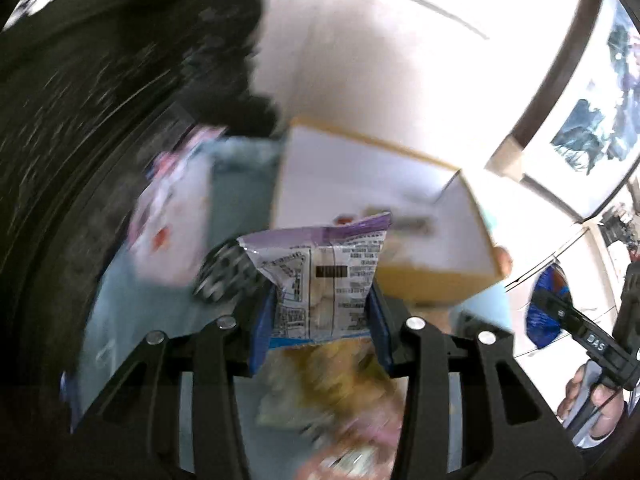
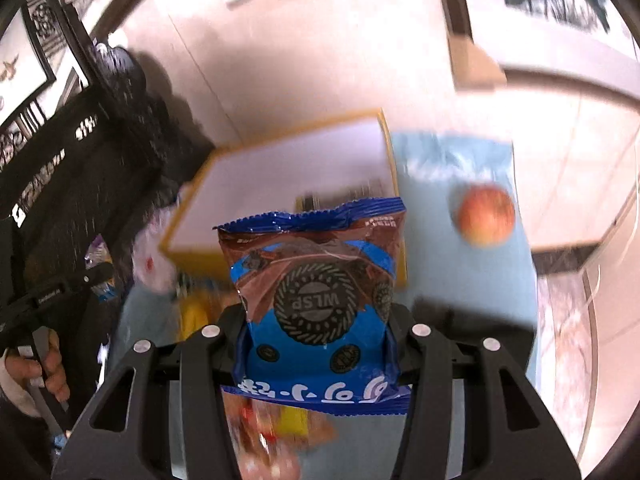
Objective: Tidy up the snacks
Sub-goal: 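Carry both bags into the yellow box and open both grippers, then grasp the white-orange snack pack with the left gripper while the right grasps a pastry bag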
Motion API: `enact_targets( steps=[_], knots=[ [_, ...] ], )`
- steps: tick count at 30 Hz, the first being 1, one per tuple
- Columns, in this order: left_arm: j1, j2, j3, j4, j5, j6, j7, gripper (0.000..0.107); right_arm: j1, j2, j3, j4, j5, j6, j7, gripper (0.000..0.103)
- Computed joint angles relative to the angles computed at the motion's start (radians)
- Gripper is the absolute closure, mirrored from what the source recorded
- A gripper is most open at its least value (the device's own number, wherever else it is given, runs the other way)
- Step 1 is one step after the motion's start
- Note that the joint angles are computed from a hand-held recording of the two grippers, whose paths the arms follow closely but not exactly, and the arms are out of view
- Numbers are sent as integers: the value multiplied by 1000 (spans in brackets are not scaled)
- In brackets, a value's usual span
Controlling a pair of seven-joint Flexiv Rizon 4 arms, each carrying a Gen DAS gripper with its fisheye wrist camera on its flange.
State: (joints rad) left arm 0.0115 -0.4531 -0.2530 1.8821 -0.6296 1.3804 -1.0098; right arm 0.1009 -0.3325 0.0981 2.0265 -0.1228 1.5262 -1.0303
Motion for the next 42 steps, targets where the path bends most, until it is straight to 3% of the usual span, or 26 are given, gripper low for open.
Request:
enact_targets(
  steps=[9,13,14,16,17,19,21,23,27,29,32,35,42],
  knots=[
    [-166,-233,141,-369,219,-145,-248,65,186,-132,-269,-107,-154,98,90,53],
    [-193,-330,176,-518,293,-226,-334,62,170,-206,-263,-184,-183,50,80,52],
    [-204,-364,192,-575,312,-276,-361,56,161,-226,-253,-210,-188,25,77,52],
    [-213,-413,204,-657,342,-355,-397,20,164,-265,-262,-255,-212,-30,78,47],
    [-229,-431,231,-692,368,-383,-439,19,175,-273,-278,-263,-234,-63,79,47],
    [-217,-439,214,-699,384,-382,-453,18,222,-280,-349,-248,-286,-72,119,42],
    [-206,-433,206,-680,394,-372,-462,16,257,-273,-412,-196,-303,9,176,33],
    [-197,-419,203,-652,404,-370,-468,16,288,-260,-462,-152,-296,83,203,33],
    [-169,-353,181,-543,401,-336,-452,16,388,-226,-579,-100,-281,88,197,33],
    [-148,-300,157,-460,390,-292,-419,16,410,-182,-594,-49,-268,109,195,33],
    [-94,-184,109,-263,352,-168,-338,12,378,-99,-526,35,-248,107,158,33],
    [-54,-97,85,-109,311,-95,-278,11,394,-32,-514,131,-261,94,157,33],
    [-29,21,93,135,254,-112,-162,10,258,90,-279,309,-220,-10,186,33]
  ],
)
